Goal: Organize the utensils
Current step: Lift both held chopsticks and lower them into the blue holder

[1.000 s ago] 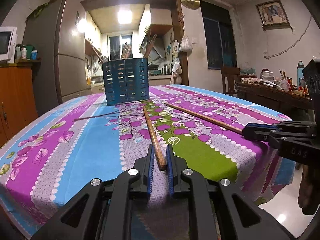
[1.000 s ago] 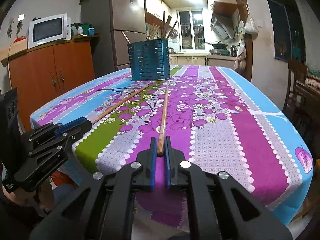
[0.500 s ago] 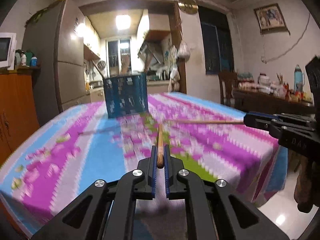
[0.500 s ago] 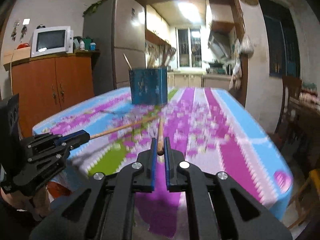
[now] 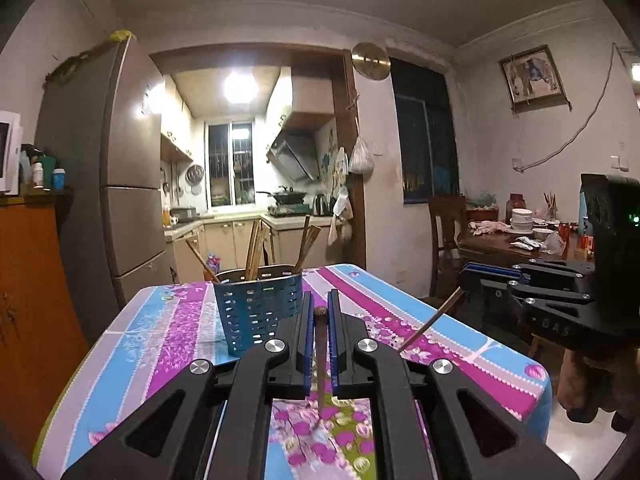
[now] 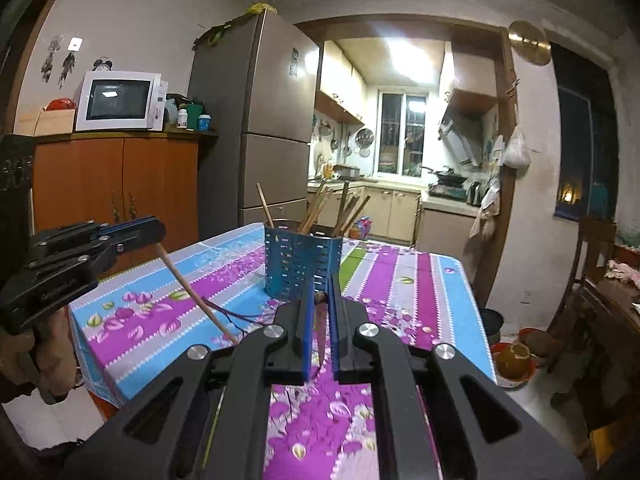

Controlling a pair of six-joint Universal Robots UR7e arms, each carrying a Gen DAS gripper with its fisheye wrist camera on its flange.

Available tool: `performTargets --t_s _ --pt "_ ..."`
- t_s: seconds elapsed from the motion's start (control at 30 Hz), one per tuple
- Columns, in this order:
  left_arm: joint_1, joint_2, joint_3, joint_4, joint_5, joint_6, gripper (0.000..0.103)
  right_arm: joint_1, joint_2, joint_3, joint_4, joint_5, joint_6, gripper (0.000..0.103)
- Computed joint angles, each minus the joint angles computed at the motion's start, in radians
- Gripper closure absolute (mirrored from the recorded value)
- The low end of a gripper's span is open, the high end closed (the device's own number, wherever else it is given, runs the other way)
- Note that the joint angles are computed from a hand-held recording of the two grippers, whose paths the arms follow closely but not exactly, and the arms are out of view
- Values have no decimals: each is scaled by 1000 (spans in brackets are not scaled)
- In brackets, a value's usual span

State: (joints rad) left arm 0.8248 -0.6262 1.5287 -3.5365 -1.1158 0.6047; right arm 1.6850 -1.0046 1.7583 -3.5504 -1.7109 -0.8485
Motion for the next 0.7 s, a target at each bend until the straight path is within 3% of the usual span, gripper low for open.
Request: performTargets --t_s 0.3,0.7 --pt "31 24 -196 268 -8 -84 95 48 27 -160 217 -58 40 98" --pt "26 31 -302 340 17 -61 95 81 73 -323 367 -77 85 98"
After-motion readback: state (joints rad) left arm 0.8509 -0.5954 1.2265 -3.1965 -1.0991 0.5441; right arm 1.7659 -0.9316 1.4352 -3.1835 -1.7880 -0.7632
